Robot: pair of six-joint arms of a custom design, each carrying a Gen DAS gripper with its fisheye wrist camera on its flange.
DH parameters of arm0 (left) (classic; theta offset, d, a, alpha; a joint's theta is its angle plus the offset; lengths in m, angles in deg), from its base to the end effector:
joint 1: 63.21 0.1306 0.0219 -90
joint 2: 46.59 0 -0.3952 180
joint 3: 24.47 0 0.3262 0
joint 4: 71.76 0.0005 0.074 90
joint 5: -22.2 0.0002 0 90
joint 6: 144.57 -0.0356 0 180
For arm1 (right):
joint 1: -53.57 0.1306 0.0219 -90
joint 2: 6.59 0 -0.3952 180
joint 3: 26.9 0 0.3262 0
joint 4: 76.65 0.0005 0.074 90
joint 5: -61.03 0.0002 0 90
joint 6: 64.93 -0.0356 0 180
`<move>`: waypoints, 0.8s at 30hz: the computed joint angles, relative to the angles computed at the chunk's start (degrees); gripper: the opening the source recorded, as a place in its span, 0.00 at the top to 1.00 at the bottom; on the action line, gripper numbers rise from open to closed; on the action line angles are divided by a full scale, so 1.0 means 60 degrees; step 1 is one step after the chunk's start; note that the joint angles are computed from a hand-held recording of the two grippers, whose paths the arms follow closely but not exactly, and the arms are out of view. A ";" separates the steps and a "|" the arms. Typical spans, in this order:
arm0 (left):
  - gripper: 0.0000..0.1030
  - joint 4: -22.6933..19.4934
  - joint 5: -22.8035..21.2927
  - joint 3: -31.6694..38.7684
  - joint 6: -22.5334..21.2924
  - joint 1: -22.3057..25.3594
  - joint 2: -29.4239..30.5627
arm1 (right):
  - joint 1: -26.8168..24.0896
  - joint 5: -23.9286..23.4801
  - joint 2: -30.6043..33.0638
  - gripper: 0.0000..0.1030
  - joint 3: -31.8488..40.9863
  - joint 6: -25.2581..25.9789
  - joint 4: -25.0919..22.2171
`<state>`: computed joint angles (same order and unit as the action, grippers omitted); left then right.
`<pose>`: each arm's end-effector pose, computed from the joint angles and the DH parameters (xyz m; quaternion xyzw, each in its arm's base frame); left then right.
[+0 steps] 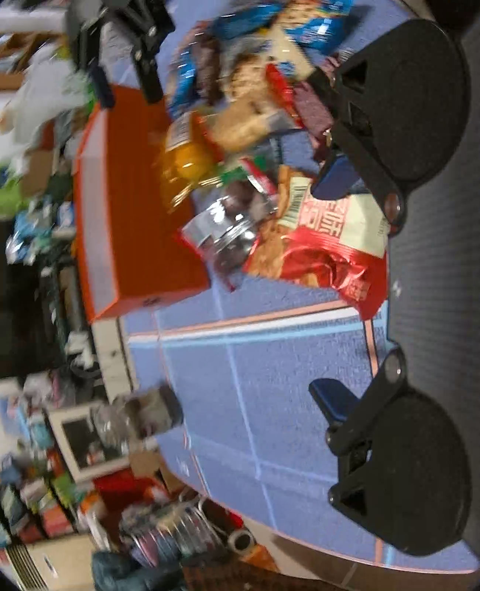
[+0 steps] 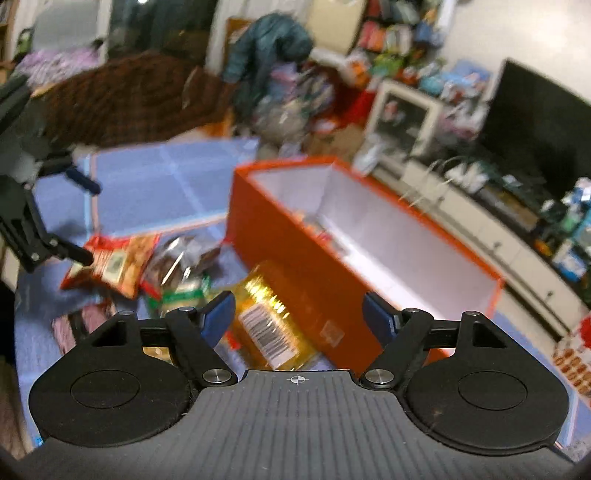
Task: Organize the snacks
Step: 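Return both tools to the pile and grasp a red chip bag with the left tool, then grasp the clear-wrapped orange bread pack with the right tool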
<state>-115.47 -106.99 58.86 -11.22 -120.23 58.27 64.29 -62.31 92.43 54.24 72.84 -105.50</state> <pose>0.2738 -0.3815 0.3005 0.0381 0.9222 0.0546 0.3809 0.4536 0.1053 0.3451 -0.5273 0.7253 0.1406 0.4196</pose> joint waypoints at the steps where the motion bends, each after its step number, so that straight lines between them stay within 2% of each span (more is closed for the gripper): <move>1: 0.01 0.0235 -0.0017 -0.0069 -0.0423 0.0056 -0.0055 | 0.0075 0.0071 0.0214 0.35 0.0127 0.0318 -0.0139; 6: 0.01 0.1246 0.0805 -0.0351 -0.1508 0.0321 -0.0321 | 0.0257 0.0160 0.1179 0.42 0.1361 0.1793 -0.1761; 8: 0.01 0.1269 0.0829 -0.0233 -0.1888 0.0323 -0.0157 | 0.0332 0.0034 0.1503 0.44 0.1843 0.2525 -0.2501; 10: 0.01 0.1275 0.0821 -0.0238 -0.2217 0.0306 -0.0125 | 0.0423 0.0042 0.1745 0.45 0.2162 0.2983 -0.2910; 12: 0.01 0.1311 0.1077 -0.0271 -0.2355 0.0377 -0.0141 | 0.0549 0.0111 0.1979 0.48 0.2448 0.3283 -0.3227; 15: 0.01 0.1235 0.1403 -0.0305 -0.2392 0.0502 -0.0120 | 0.0616 0.0086 0.2442 0.56 0.3176 0.3876 -0.4302; 16: 0.01 0.1201 0.1475 -0.0309 -0.2383 0.0511 -0.0105 | 0.0658 0.0163 0.2525 0.56 0.3258 0.4033 -0.4375; 19: 0.02 0.1097 0.1704 -0.0214 -0.2399 0.0565 0.0050 | 0.0760 0.0304 0.2773 0.56 0.3467 0.4082 -0.4566; 21: 0.08 0.1062 0.1875 -0.0117 -0.2434 0.0598 0.0176 | 0.0779 0.0279 0.2867 0.54 0.3522 0.4007 -0.4650; 22: 0.14 0.1004 0.1986 -0.0040 -0.2357 0.0623 0.0248 | 0.0798 0.0279 0.2906 0.53 0.3517 0.3923 -0.4637; 24: 0.18 0.1059 0.2257 0.0015 -0.2017 0.0716 0.0296 | 0.0822 0.0288 0.2977 0.52 0.3537 0.3641 -0.4668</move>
